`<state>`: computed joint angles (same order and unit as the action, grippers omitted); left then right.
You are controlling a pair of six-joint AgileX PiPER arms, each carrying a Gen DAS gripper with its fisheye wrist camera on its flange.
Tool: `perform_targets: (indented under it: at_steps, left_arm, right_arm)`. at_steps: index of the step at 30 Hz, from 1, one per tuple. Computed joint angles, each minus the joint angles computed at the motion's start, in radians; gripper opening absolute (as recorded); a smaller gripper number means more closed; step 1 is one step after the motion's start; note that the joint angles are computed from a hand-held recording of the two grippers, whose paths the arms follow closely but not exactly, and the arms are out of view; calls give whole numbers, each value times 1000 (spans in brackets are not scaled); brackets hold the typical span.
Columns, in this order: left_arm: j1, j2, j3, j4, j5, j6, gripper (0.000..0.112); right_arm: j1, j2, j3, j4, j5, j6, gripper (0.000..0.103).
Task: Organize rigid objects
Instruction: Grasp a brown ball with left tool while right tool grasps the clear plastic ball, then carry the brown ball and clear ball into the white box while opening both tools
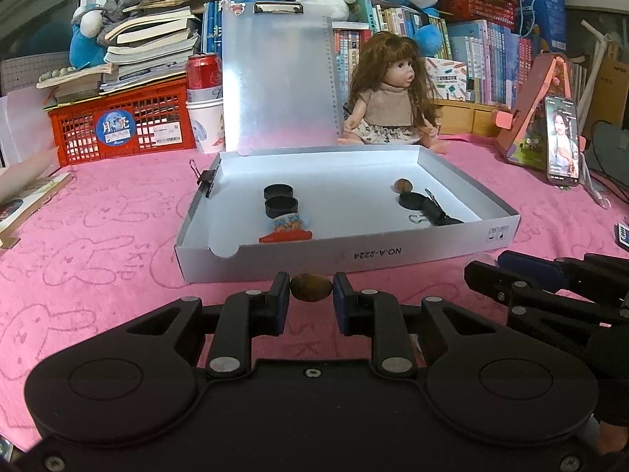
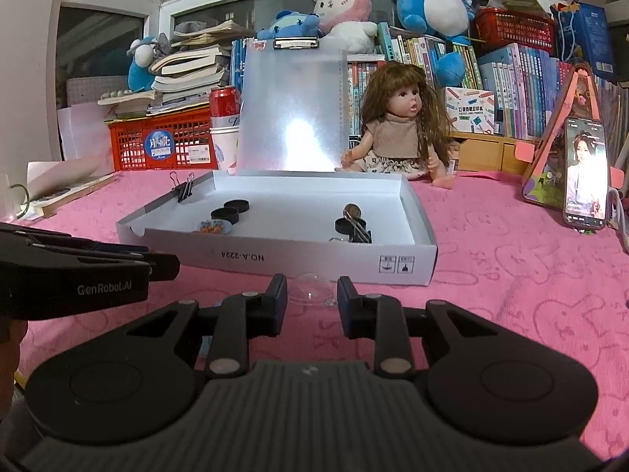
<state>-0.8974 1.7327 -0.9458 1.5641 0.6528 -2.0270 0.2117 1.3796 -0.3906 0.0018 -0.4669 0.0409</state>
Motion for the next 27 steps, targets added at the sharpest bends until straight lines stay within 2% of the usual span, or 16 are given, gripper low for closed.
perform_targets:
  at_steps: [8, 20, 25, 27]
  left_arm:
    - [27, -3, -48, -34, -22, 66, 23]
    - [103, 9, -169, -133, -83, 235, 23]
    - [161, 14, -246, -228, -137, 364, 23]
    - [187, 19, -280, -277, -157, 422, 23]
  right_arm:
    - [-22, 8, -42, -62, 21, 61, 32]
    - [-72, 53, -175, -204, 109, 207, 32]
    - [-103, 77, -249, -327, 152, 328, 32]
    - [-123, 90, -293, -429, 176, 436, 32]
